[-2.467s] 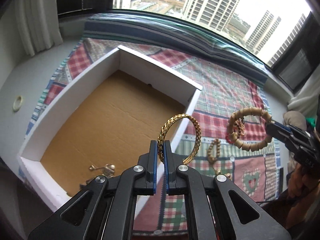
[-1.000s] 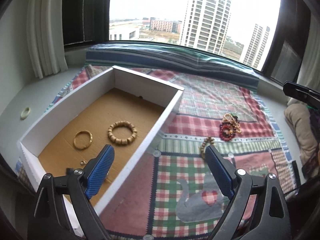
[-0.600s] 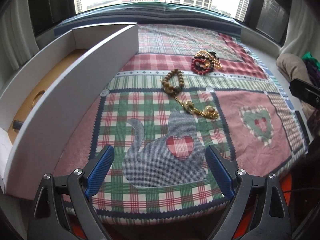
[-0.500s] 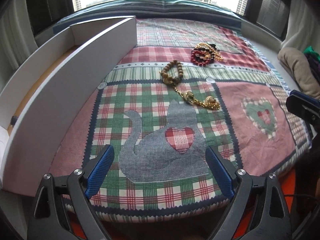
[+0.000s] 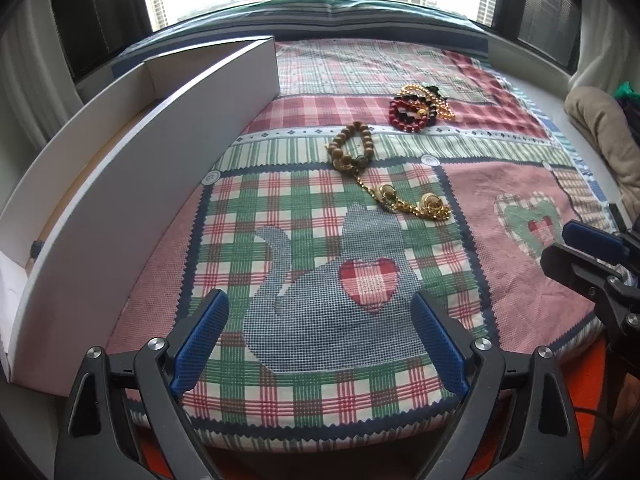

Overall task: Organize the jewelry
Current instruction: 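Move both tools back over the remaining jewelry on the quilt, then grasp the wooden bead strand with the left tool while the right grasps its gold charm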

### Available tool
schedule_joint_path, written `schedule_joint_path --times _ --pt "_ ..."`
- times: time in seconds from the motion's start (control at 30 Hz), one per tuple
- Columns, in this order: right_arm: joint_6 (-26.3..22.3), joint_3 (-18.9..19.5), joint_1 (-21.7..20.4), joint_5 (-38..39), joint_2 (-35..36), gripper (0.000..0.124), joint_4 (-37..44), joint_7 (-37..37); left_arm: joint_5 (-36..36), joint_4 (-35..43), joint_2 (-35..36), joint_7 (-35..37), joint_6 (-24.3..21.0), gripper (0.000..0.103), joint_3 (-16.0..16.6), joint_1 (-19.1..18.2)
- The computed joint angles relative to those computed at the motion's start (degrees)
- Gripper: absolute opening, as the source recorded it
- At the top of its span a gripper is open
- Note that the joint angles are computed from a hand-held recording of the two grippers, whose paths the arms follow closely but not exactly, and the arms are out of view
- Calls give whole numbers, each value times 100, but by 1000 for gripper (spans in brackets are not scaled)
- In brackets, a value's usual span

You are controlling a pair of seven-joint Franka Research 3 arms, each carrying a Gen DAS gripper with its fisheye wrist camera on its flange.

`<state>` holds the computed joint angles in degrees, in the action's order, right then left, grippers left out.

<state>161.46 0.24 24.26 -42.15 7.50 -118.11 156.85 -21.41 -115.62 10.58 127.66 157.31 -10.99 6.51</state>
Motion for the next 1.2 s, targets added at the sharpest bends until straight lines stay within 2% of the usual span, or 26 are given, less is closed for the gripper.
schedule_joint_path --times 0.37,0.6,0.9,1.03,1.13,1.2 --pt "122 -59 -2 610 261 51 113 -550 189 333 321 -330 -296 93 51 105" --pt "41 -84 -117 1707 857 51 610 -1819 413 603 566 -585 -390 93 23 169" --pt "-291 -248 -11 2689 1971 51 1971 -3389 704 1057 915 -799 -624 93 -48 217" --pt "-395 -454 244 2799 2284 51 2362 -3772 578 1612 1251 -580 -949 93 -224 330" --pt "-361 -649 427 2717 2366 50 2419 -3817 542 2368 1701 -490 -1281 93 -309 326" --pt "-326 -744 487 2738 2330 36 2359 -3748 588 3042 2107 -539 -1519 93 -343 267"
